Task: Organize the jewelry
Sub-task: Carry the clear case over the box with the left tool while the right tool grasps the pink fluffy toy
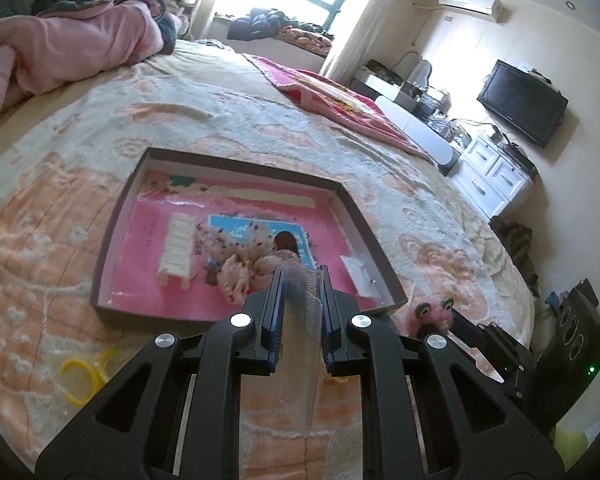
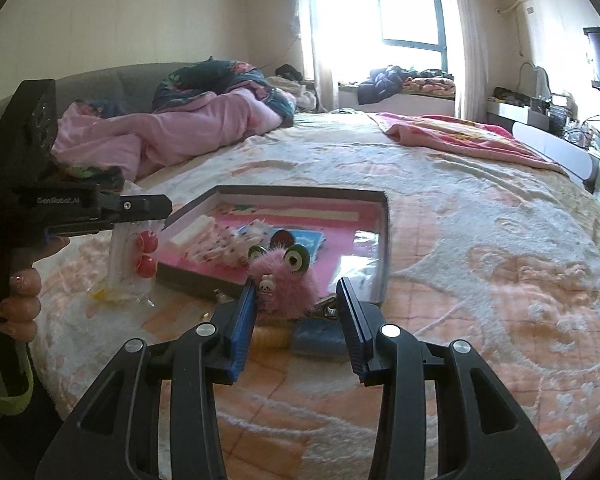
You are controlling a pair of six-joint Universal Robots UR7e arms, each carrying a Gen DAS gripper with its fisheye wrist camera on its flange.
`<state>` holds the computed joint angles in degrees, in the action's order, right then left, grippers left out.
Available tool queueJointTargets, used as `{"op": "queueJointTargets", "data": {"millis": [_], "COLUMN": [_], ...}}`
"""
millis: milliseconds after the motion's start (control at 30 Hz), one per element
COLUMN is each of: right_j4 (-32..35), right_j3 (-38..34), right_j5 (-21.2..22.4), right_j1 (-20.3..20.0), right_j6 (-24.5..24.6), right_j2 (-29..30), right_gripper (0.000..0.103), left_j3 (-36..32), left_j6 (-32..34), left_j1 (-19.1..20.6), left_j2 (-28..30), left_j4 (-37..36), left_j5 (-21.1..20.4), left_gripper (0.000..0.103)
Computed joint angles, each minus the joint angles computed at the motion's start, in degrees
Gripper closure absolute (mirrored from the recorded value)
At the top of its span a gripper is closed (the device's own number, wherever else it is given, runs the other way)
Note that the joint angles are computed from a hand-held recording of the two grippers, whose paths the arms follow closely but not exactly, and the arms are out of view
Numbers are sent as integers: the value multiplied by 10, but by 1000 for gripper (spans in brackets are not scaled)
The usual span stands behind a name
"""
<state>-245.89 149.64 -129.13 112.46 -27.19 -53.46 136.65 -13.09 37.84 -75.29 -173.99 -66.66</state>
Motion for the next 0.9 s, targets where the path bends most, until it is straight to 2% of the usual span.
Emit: {"op": "queueJointTargets", "data": {"millis": [533,900], "right_j4": [38,87], "right_j3": [-46,-78], "right_j5": [-5,13], "right_j1": [-32,-65], "right_j6": [-41,-45], "right_j2": [-34,-42], "right_gripper": [65,65], "left_j3": [-49,-68], "left_j6": [43,65], "left_j1": [19,50], "left_j2": [71,115], "left_j4": [-41,-91], "left_j5": [-20,-62], "left_gripper": [94,94]}}
